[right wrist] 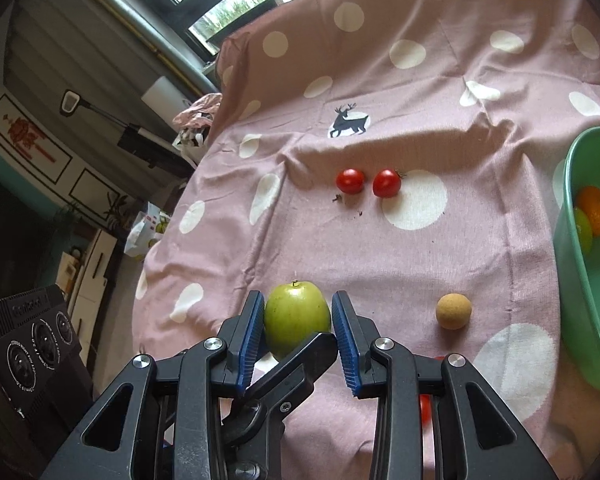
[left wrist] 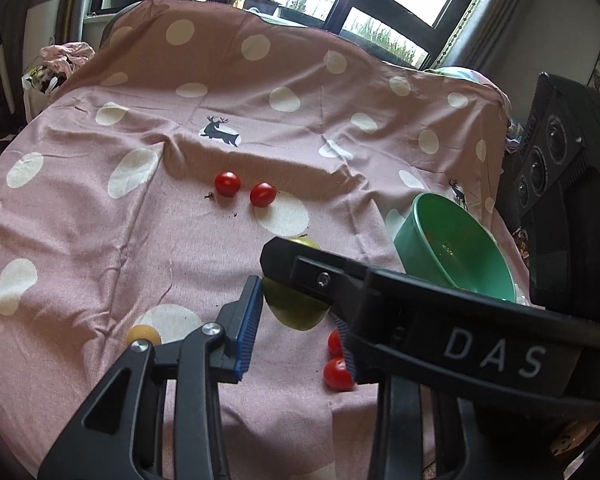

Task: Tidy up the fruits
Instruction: 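Carry the apple in the right gripper over the green bowl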

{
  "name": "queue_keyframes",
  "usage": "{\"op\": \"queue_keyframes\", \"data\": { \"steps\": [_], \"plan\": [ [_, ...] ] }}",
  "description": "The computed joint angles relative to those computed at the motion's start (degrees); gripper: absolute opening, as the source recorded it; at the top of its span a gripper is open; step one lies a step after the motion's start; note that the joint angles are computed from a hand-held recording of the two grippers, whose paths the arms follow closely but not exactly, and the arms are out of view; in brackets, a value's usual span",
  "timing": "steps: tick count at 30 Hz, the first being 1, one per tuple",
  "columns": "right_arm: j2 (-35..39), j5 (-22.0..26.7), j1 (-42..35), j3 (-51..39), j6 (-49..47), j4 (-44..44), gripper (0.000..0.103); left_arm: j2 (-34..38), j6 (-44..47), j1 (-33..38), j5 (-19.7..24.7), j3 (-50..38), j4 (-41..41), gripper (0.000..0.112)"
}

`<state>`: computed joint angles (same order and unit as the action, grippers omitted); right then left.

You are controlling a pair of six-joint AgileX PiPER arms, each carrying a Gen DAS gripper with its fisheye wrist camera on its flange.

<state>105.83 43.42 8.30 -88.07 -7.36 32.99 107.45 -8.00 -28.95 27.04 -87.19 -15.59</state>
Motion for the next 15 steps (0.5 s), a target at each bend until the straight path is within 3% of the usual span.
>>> {"op": "queue_keyframes", "data": {
  "steps": [8,15],
  "plan": [
    [-5.22,-2.99,-0.08,3.63,-1.33,-0.49,0.037,-1.7,-1.83,-1.93,-1.59,-0.39,2.87,0.035],
    [-9.61,-4.7,-3.27,6.93,-4.08,1.77,0.037,0.1,-4.38,-5.31,0.48,-6.23,7.45,0.035]
  ]
}}
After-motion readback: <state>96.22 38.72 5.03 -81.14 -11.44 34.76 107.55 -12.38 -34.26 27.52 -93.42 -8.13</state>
